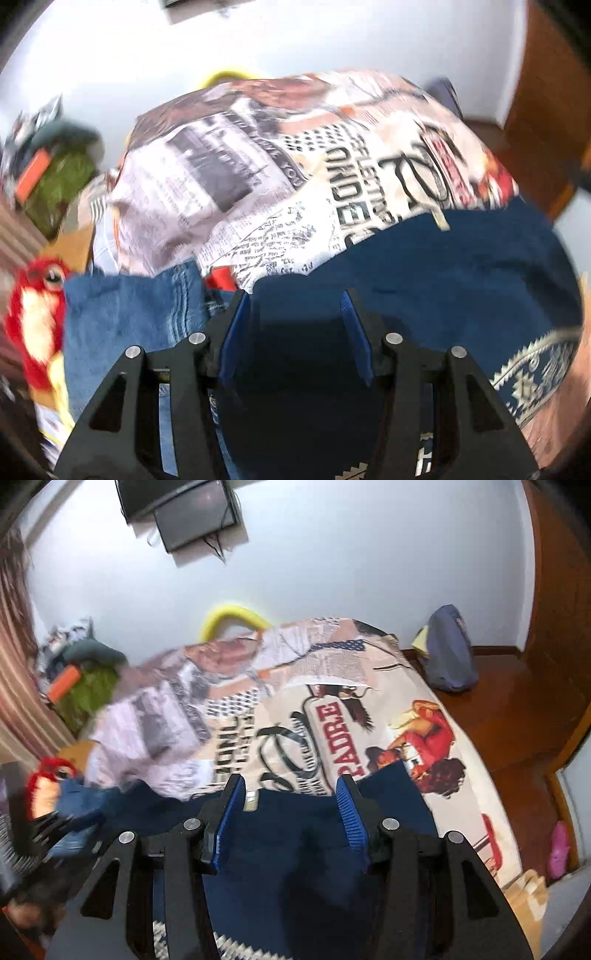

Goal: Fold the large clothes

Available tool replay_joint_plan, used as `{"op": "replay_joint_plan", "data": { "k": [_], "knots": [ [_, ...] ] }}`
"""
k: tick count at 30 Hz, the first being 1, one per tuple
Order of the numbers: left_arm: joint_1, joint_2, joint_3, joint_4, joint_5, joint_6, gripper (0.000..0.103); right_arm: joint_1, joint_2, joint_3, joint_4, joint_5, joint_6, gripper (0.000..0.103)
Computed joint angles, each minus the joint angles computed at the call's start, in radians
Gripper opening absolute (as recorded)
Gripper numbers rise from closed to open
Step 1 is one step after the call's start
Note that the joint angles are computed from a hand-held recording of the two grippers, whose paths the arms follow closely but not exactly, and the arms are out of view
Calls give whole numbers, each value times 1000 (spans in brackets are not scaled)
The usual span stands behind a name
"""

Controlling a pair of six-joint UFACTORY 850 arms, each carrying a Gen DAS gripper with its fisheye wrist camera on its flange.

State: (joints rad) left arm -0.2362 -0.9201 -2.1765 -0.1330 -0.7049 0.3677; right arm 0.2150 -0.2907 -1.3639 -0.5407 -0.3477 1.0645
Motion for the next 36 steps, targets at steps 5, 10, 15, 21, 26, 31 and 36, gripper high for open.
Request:
{"op": "replay_joint_plan", "data": {
  "k": [5,10,15,21,26,31,36],
  "knots": [
    [32,148,260,-241,66,196,59,28,21,65,105,-78,-194,55],
    [41,312,556,-370,174,401,77,33,27,174,232,-135,-299,55],
    [57,450,794,-446,356,538,86,31,189,394,93,1,-35,55],
    [132,495,858,-364,310,362,86,55,261,430,81,-200,-13,63],
    [211,512,865,-379,243,225,86,94,340,463,-31,-296,88,63],
    [270,506,856,-619,118,311,86,136,398,476,-99,-331,145,63],
    [288,444,831,-852,-86,389,86,162,391,460,-99,-310,153,63]
  ]
}}
